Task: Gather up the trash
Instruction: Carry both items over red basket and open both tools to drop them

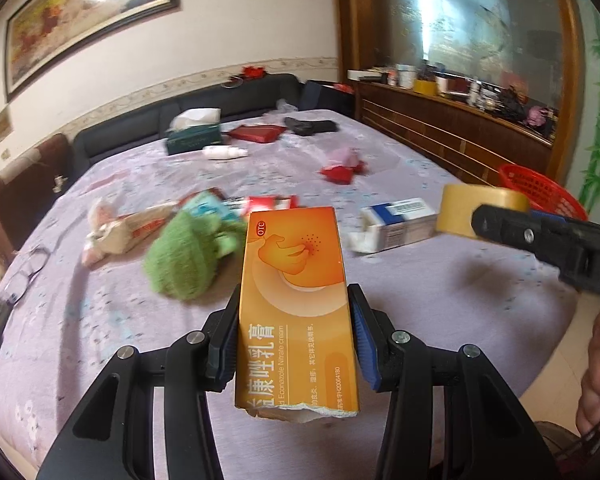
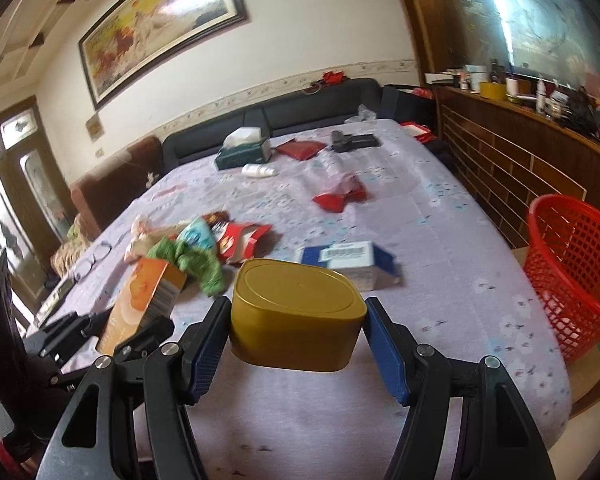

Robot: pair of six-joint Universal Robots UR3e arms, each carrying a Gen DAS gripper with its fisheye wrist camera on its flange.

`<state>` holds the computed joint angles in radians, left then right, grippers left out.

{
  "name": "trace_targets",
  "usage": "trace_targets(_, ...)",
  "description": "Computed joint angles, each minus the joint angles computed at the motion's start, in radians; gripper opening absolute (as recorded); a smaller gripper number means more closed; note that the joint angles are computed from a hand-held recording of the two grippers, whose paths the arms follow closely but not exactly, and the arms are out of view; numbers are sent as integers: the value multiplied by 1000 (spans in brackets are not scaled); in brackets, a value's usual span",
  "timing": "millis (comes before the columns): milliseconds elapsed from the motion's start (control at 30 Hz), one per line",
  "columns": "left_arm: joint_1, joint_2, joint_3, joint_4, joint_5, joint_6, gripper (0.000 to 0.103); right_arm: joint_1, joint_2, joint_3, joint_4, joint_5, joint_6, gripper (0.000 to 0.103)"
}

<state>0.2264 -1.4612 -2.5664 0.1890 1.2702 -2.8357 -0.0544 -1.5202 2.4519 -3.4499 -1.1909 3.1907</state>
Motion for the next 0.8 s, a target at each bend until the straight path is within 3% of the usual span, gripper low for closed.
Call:
trace_targets(133,-135,-38,147,-123,32,-28,47,-207,-132,84,62,149,-31,71)
trace_targets(267,-311,-141,366,-244,81,-63,47,-511,-340,165,229,317,-117,71)
trace_targets(433,-501,-345,719,-417,74,-121,47,-898,-563,146,652,511,-321,71)
trace_targets(600,-633,-593,1114,-602,69,-160,47,-1071,-467,17,831,577,-408,72)
trace_targets(800,-741,-923,1663,-862,102,-191,47,-1081,-221,-132,792,557,-370,72)
